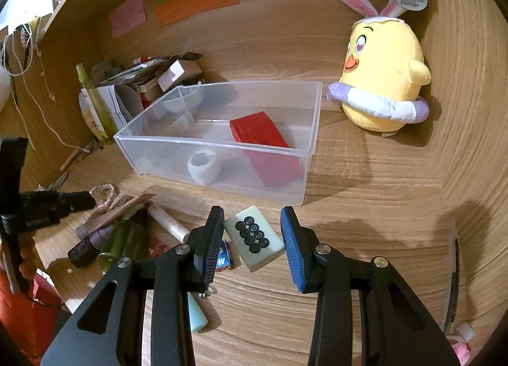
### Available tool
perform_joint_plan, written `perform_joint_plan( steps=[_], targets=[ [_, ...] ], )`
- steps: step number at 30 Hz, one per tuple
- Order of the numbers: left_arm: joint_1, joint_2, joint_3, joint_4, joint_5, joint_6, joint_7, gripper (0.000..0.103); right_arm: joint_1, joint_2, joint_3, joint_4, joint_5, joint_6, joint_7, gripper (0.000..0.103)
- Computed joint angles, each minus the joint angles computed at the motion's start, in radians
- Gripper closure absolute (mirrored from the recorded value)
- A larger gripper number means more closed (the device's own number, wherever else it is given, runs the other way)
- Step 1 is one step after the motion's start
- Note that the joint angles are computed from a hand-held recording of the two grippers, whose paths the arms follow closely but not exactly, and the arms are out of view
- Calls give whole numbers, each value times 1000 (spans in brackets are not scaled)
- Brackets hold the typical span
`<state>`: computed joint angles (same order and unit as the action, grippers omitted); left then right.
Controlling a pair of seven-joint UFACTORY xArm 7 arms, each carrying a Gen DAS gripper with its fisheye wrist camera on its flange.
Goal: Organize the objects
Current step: 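Grasp the white domino tile with the right gripper while the left grasps the braided bracelet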
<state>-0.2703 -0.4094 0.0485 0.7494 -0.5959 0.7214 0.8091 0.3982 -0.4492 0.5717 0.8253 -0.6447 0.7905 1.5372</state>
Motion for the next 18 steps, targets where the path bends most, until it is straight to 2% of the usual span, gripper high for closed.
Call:
perform_joint_plan(
  steps=[9, 11, 12, 18],
  targets=[
    [-1, 23, -18, -13, 22, -48, 23, 62, -3, 5, -11, 8, -10, -5, -19, 69],
    [-6, 24, -24, -21, 28, -83, 29, 76, -10, 12, -8, 20, -21, 0, -25, 69],
    [-5, 28, -28, -23, 43, -87, 27, 92, -12, 15, -7, 26, -26, 1, -27, 69],
    [-27, 16, -19, -38, 36, -152, 24, 93, -26, 43, -11, 64, -67, 1, -33, 69]
  ],
)
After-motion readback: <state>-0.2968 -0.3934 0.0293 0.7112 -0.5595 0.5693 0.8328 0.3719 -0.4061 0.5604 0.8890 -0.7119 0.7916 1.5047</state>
